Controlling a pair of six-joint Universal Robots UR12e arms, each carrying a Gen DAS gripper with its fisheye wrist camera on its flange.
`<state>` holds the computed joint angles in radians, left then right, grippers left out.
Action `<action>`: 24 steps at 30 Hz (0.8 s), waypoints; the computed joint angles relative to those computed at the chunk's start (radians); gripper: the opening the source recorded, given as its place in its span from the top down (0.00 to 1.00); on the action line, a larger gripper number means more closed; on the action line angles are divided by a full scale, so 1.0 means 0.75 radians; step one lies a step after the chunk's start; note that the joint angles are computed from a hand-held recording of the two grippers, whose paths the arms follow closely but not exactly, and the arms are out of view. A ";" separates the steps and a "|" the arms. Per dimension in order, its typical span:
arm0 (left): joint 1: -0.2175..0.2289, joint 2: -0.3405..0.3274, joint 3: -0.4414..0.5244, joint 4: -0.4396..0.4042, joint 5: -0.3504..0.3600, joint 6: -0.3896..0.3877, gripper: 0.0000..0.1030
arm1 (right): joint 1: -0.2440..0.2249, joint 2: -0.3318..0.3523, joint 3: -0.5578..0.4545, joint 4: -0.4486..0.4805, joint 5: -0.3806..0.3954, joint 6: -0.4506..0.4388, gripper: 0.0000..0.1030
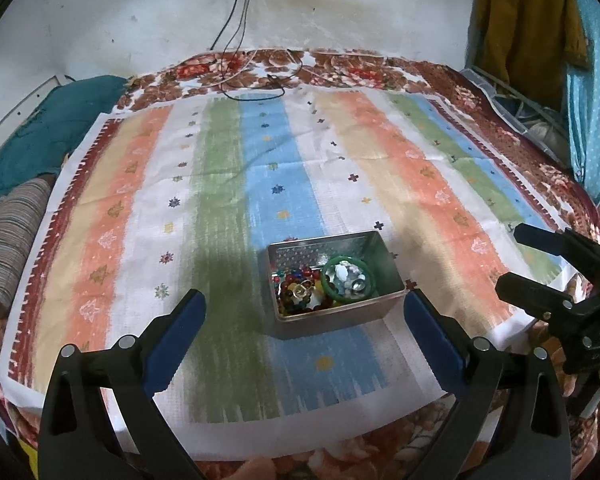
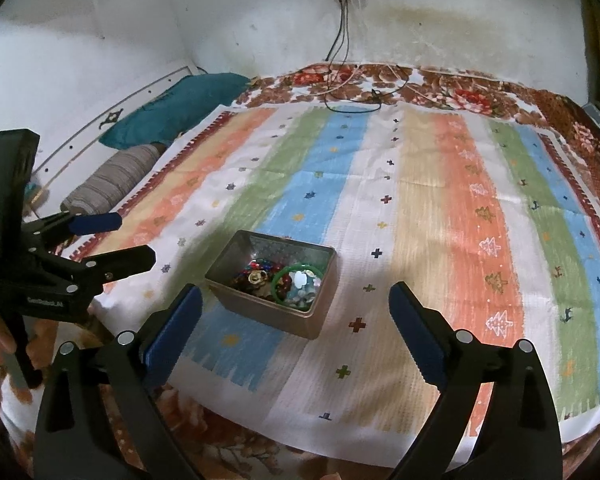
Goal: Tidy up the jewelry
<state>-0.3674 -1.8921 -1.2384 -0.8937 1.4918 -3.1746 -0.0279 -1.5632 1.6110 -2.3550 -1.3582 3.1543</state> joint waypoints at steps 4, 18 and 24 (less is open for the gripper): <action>-0.009 0.011 -0.017 0.020 0.021 0.009 0.06 | 0.007 -0.012 0.011 -0.018 -0.014 -0.011 0.08; -0.026 0.052 -0.090 0.141 0.026 0.024 0.06 | 0.008 -0.033 0.035 -0.050 0.015 -0.035 0.08; -0.029 0.054 -0.095 0.154 0.035 0.023 0.06 | 0.006 -0.040 0.046 -0.061 0.022 -0.029 0.08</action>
<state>-0.3894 -1.8515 -1.3097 -0.7782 1.5179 -3.1572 -0.0232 -1.5934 1.6452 -2.4010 -1.3419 3.1327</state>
